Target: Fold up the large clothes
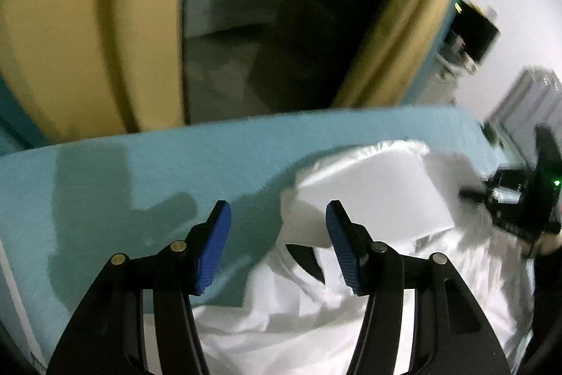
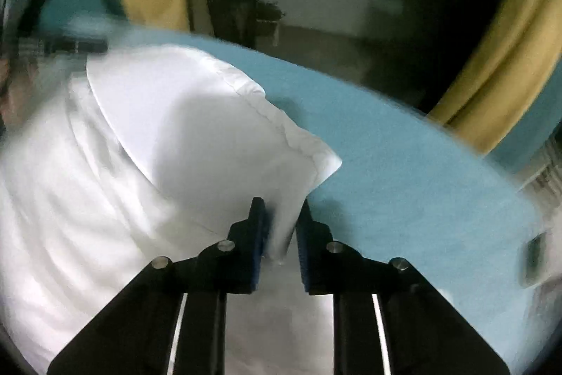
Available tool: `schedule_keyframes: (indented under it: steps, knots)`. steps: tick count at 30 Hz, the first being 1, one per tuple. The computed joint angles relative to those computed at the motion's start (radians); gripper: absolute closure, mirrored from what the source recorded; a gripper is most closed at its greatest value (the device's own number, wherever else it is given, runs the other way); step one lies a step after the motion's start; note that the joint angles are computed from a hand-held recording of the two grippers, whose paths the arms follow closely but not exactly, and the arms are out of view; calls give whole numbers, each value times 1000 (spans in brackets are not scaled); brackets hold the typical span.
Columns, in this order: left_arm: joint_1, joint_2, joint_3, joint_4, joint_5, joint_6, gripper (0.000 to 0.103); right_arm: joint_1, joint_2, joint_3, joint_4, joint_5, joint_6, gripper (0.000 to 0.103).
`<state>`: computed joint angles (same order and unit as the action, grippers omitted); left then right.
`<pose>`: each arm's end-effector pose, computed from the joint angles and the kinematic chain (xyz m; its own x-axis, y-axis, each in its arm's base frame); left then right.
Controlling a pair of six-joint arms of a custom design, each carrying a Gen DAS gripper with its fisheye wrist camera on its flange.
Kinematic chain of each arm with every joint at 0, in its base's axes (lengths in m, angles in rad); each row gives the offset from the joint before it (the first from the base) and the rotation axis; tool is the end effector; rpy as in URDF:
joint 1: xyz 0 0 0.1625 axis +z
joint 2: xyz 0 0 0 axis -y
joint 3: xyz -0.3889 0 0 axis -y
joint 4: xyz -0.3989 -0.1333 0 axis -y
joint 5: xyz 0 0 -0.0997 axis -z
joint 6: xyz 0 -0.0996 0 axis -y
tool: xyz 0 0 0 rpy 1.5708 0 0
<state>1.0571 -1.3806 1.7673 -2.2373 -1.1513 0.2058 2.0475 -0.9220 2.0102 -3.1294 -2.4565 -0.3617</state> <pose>-0.1257 -0.5766 0.3341 -0.7362 0.5145 -0.4396 0.6362 0.7477 -0.1903 0.2966 -0.4518 0.1080 -0.5317 -0.2601 0.8060 -0.6385 0.7484 -0.1797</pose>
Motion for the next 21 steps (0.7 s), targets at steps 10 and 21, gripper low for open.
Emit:
schedule_keyframes:
  steps: [10,21]
  knots:
    - [-12,20,35,79,-32,97,44,-25,-115,51,73,126,13,75]
    - [-104,-16,186,-201,166,320,78,-132,-162,66,66,366,35,84]
